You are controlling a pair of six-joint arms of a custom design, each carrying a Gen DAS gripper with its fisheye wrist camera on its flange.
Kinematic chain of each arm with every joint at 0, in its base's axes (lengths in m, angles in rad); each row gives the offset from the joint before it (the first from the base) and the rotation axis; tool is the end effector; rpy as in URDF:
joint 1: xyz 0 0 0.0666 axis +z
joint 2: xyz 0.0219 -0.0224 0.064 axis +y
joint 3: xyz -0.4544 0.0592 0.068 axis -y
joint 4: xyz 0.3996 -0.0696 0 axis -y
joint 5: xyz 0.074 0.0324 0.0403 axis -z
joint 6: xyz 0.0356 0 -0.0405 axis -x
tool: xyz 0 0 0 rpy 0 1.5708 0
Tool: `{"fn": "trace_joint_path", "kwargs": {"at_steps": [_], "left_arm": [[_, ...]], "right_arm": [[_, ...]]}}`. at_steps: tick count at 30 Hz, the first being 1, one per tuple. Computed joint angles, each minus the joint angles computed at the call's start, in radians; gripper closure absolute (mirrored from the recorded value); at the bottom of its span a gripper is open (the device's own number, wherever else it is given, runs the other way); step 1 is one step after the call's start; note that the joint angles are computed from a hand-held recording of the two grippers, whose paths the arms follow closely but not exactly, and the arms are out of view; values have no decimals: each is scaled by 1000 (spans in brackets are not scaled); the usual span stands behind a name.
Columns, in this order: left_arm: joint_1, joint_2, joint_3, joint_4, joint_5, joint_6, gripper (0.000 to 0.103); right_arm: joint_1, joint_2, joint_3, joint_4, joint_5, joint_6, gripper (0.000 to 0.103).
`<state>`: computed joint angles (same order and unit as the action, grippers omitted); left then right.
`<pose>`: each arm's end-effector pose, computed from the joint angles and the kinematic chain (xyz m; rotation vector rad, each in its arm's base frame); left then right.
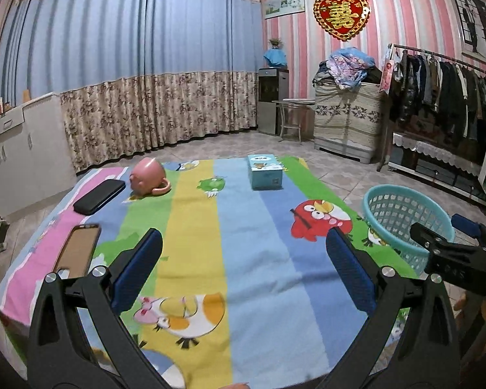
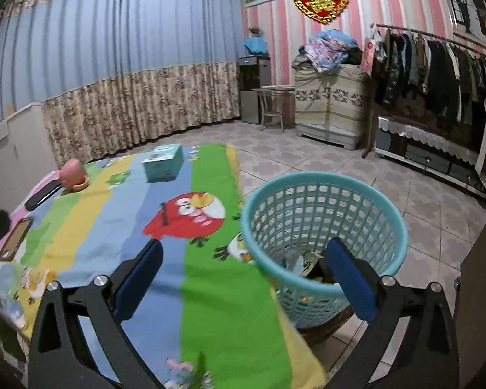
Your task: Collect trash
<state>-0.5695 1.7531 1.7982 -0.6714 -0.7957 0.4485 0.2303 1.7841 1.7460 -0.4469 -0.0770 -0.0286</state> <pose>0.5612 -0.3296 0.5250 -0.3009 1.9781 0.2310 0.6621 0.1576 0.4939 -0.2553 2.0469 0.2394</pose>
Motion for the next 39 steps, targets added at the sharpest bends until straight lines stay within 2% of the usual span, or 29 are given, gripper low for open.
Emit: {"fn": "trace_joint_path", "kwargs": {"at_steps": [4, 8, 17, 39], "left_arm": [[-9, -28, -49, 4, -43, 28, 5], [-17, -45, -77, -1, -78, 48, 5], [-30, -46, -85, 5, -119, 46, 5], [-28, -47, -89, 13, -124, 45, 5]], "right_arm": [[16, -54, -80, 71, -4, 33, 4], [21, -81, -118, 103, -45, 44, 4], [31, -89, -134, 127, -68, 58, 4], [33, -97, -148, 148, -61, 68, 4]]}}
